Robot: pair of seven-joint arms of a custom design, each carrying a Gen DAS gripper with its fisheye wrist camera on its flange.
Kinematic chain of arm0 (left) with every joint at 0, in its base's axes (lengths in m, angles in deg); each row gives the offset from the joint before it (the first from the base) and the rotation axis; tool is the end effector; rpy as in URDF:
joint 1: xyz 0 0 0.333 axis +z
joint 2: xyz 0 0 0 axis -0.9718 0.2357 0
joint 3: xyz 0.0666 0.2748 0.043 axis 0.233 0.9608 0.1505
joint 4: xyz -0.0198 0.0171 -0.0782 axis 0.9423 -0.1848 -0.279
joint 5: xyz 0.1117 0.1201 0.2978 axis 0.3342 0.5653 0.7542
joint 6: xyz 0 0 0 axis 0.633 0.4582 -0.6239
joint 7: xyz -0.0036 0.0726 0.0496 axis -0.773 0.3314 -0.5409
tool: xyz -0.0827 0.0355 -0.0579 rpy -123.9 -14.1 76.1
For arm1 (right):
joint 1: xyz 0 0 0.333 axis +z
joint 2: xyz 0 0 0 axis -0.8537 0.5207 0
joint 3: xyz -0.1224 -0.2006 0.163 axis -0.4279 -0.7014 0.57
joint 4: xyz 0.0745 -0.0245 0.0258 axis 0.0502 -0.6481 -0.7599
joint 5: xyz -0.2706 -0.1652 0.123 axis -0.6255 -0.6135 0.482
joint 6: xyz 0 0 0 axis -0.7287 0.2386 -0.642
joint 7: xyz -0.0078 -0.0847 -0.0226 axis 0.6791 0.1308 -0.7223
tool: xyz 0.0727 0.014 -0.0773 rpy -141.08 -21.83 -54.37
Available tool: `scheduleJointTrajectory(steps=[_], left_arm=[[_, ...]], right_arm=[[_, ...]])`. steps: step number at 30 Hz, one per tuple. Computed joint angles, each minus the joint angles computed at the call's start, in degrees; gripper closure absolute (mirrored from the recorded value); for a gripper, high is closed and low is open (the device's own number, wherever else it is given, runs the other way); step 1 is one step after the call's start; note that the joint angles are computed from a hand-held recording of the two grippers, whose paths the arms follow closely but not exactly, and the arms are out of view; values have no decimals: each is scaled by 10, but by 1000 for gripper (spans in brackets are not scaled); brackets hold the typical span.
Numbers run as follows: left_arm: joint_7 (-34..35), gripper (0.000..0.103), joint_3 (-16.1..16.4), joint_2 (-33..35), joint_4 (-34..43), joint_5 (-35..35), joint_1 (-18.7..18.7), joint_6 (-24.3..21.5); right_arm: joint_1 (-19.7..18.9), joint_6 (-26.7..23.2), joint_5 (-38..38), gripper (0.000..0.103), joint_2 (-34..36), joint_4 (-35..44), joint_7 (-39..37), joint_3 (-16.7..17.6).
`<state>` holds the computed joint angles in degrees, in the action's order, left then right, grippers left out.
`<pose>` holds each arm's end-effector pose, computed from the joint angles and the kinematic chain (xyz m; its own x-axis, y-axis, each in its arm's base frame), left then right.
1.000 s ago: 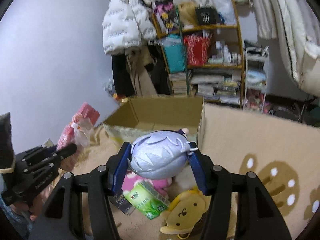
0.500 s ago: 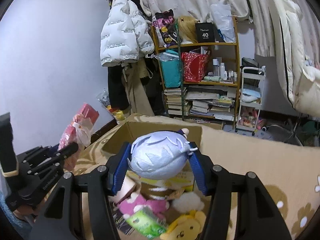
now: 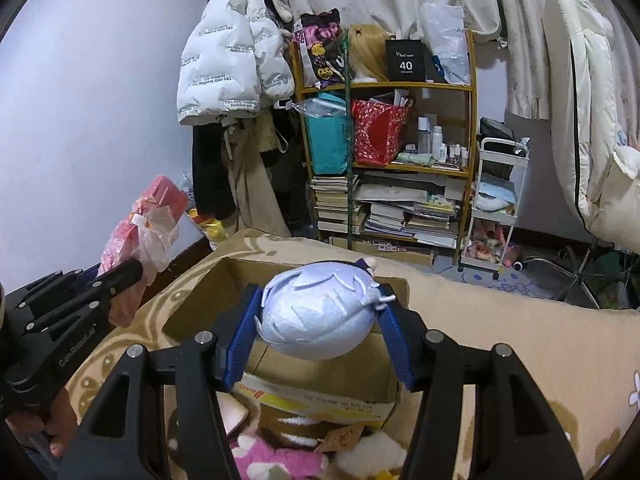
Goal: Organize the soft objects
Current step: 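Lift the pink bundle with left tool while right tool carries the plush over the box, then open left gripper over the box while right gripper releases the plush inside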
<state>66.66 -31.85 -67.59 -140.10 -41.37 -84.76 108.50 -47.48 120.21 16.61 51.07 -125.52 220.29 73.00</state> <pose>0.5730 -0.2385 0.5740 -0.4422 -0.8954 -0.0525 -0.4385 0.2668 -0.8582 0.5060 0.1745 0.5731 -0.2613 -0.9587 -0.1126 -0.4798 0.2303 -0.8466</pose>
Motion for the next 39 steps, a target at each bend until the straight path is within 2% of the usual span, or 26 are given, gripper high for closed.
scheduleJointTrajectory(steps=[10, 16, 20, 23, 26, 27, 28, 29, 30, 31, 33, 35, 37, 39], left_arm=[[-4, 88, -1, 69, 73, 8, -11, -54], [44, 87, -31, 84, 87, -33, 6, -86], [22, 85, -6, 84, 84, -12, -17, -93], [37, 85, -23, 81, 80, -40, -2, -109], [24, 81, -9, 74, 72, -31, -11, -101], [24, 75, -9, 72, 72, -31, -10, -100], [20, 64, -7, 69, 70, -29, -10, -99], [15, 57, -3, 64, 68, -25, -12, -97], [15, 43, -3, 60, 64, -25, -10, -92], [33, 39, -16, 52, 59, -41, 2, -90], [65, 37, -31, 40, 57, -70, 17, -106], [63, 32, -17, 22, 45, -57, 8, -107], [60, 22, -5, 3, 28, -41, 0, -100], [62, 16, 0, -18, 8, -36, -1, -91]], right_arm=[[8, 5, 28, 41, 39, 13, -15, -21], [11, 16, 65, 41, 49, 6, -32, -32], [14, 17, 86, 39, 52, 2, -53, -36], [13, 26, 111, 39, 51, -5, -77, -38], [13, 29, 129, 37, 49, -8, -93, -38], [12, 29, 129, 31, 47, -9, -94, -38], [12, 30, 128, 23, 45, -10, -93, -38], [11, 30, 127, 19, 43, -11, -92, -38], [10, 26, 128, 13, 39, -9, -91, -37], [10, 18, 128, 9, 37, -6, -92, -35], [10, -1, 133, 0, 31, 0, -95, -31], [8, -10, 128, 0, 20, -1, -85, -27], [6, -20, 121, 0, 4, -6, -72, -20], [2, -32, 124, 0, -8, -9, -74, -13]])
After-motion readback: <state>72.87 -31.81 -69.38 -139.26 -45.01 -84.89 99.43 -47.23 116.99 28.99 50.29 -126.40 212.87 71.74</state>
